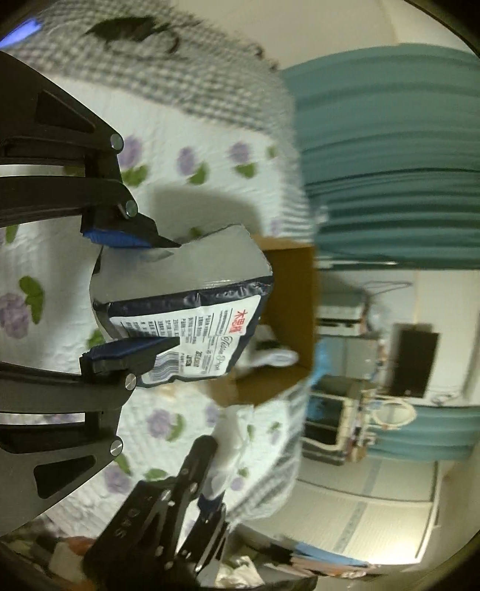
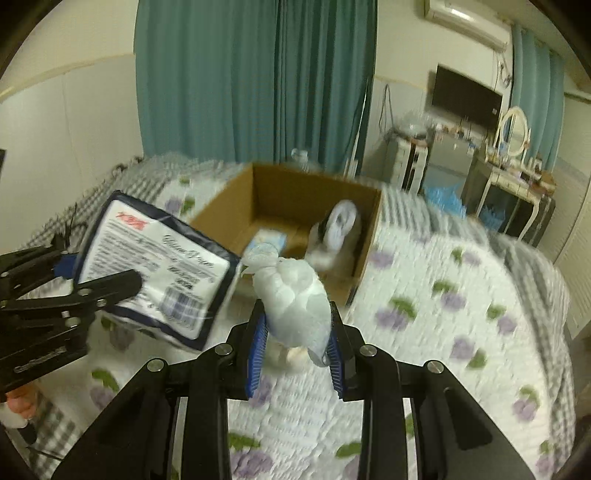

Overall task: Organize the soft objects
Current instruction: 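Carry the sock and tissue-paper pack into the box and release both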

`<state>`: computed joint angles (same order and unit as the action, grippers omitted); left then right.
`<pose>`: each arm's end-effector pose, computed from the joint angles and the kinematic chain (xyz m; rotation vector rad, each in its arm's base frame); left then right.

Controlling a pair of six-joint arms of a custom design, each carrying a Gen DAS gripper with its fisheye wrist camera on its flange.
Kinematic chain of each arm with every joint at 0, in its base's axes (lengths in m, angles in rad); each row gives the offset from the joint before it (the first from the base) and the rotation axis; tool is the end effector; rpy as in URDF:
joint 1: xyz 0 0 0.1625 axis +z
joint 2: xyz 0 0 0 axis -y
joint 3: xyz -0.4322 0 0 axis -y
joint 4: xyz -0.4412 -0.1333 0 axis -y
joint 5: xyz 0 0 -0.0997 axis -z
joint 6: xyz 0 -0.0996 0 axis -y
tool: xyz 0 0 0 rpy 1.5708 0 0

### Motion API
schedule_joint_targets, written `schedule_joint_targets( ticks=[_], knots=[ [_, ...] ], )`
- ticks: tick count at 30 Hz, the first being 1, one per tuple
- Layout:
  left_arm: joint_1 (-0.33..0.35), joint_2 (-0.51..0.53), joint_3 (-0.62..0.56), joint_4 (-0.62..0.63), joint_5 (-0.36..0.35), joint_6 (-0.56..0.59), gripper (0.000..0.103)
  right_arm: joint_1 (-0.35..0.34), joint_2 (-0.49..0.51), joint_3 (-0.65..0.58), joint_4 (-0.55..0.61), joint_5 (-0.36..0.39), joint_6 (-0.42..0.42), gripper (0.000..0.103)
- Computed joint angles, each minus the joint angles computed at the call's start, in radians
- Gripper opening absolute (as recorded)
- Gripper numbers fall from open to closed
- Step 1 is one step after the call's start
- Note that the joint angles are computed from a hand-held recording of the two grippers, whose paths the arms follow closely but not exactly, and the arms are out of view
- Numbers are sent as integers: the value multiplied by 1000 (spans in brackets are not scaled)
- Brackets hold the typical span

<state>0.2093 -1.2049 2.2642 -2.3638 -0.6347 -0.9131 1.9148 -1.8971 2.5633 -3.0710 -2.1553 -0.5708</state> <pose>-0.3970 -0.3026 0.0981 0.6786 2.2592 -0.9473 0.1874 -0.2907 0.3173 0.7464 -2.2158 0.9412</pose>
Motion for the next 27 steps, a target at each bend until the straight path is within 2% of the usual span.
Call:
schedule_joint_targets(
  ticks=[5,8,12,18,21,22,25,26,27],
  knots=[
    [18,18,-55,-94,71,144,40,42,74,-124,-38,8,-38,29],
    [51,62,-94,-196,99,258,40,41,142,-203,-64,19,-56,29],
    [129,149,-151,-329,97,388,40,6,234,-277,-94,49,-68,29],
    [256,277,-211,-464,22,513,40,-107,333,-312,-115,134,-56,29],
    [296,312,-229,-492,-20,553,42,-151,392,-320,-147,147,-100,29],
    [306,321,-230,-512,-32,580,42,-170,402,-325,-139,174,-100,29],
    [324,346,-237,-544,-22,630,47,-212,412,-326,-133,249,-103,29],
    [327,349,-237,-549,-18,635,51,-217,421,-327,-144,261,-111,29],
    [330,353,-238,-549,-10,635,53,-221,426,-325,-158,271,-117,33]
  ],
)
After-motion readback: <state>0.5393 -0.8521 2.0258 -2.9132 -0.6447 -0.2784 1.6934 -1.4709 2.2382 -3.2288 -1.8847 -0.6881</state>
